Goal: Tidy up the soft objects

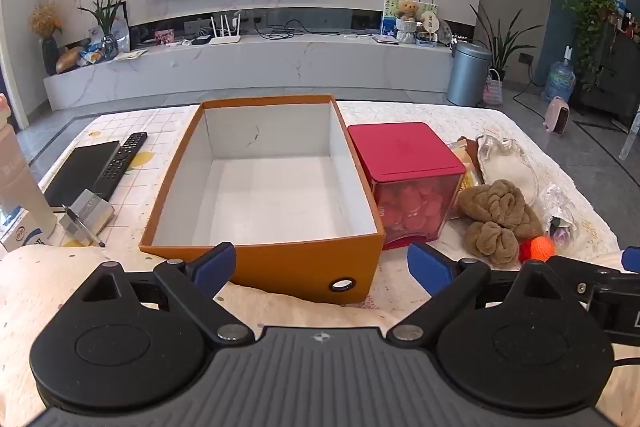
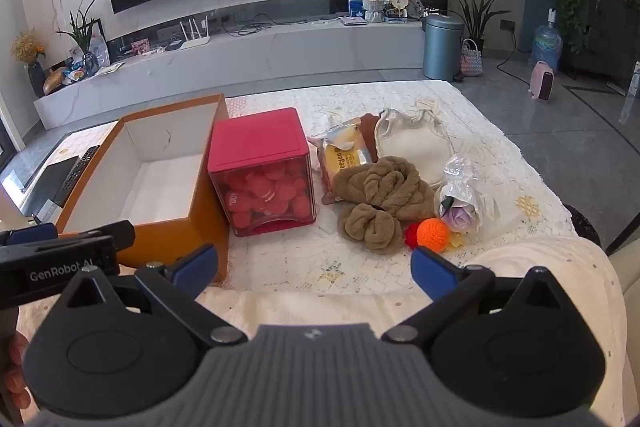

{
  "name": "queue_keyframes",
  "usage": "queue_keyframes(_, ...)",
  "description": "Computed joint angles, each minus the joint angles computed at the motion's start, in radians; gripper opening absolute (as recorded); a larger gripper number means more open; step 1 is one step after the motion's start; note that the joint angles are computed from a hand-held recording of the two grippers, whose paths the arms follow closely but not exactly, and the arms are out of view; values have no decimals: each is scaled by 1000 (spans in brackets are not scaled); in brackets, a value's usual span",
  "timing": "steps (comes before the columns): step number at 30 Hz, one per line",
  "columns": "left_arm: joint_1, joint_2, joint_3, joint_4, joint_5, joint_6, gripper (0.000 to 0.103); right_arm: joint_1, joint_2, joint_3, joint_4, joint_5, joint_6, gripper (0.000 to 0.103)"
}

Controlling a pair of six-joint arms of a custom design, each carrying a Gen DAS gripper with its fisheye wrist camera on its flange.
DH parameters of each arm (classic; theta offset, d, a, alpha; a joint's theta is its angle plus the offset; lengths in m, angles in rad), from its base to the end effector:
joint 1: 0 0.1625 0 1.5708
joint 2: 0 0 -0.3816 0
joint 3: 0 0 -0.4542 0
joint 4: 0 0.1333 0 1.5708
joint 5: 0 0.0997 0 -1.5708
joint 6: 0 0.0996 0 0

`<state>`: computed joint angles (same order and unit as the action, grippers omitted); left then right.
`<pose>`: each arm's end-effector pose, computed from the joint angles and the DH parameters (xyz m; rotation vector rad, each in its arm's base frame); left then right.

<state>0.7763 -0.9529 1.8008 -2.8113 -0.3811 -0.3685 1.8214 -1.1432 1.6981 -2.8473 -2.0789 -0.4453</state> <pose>-0.2898 -0.6010 0.1369 0.1664 2.0958 -1.1206 0.2500 -0.6344 0.2710 0.6082 -2.3791 0.8561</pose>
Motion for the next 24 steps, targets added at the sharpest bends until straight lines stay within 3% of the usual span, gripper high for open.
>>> queue_keyframes(3, -5, -17, 8, 68, -5, -62, 103, 0, 1, 0, 4, 0, 3, 101)
queue_keyframes(24, 0, -6, 3, 70, -16, -83, 103, 8, 13, -11, 30, -40, -10, 100)
